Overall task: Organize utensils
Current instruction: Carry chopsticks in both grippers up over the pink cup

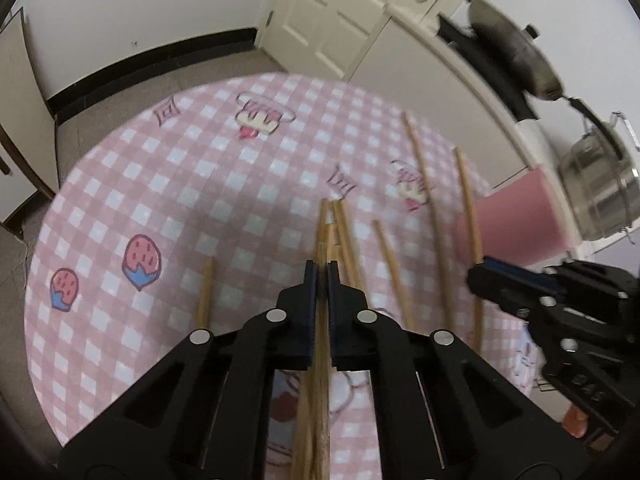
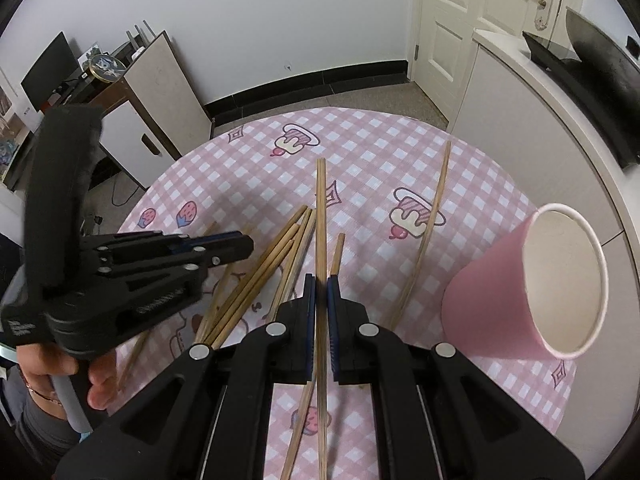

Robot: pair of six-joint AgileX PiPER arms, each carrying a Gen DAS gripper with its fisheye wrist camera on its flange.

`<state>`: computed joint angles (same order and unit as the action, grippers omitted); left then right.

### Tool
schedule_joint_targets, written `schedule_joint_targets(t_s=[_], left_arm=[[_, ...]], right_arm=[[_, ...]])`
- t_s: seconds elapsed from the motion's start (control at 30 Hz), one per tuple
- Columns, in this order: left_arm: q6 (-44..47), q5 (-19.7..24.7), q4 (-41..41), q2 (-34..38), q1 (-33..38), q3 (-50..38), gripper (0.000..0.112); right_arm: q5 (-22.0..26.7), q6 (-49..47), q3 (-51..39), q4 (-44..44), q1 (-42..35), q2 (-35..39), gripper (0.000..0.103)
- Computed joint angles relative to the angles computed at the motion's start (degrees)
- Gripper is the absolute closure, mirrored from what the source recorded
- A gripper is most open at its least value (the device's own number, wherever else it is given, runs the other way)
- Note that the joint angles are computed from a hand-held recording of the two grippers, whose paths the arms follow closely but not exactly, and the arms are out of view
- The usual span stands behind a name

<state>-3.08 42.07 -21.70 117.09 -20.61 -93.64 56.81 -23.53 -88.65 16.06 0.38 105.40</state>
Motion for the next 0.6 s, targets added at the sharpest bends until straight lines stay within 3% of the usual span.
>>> schedule_joint_targets(t_s=[0.27,0.6], left_arm=[[5.4,-4.9,-6.1,-12.9,-1.4,8.2,0.107],[2.5,-10.9,-2.3,-24.6,-7.3,11.1,0.107]], right_arm=[[-1.3,-1.8,5.3,2.4,-1.5,-8.3,0.099],[-0.7,-5.4,10.1,6.4,-6.2,-21.0,0.099]])
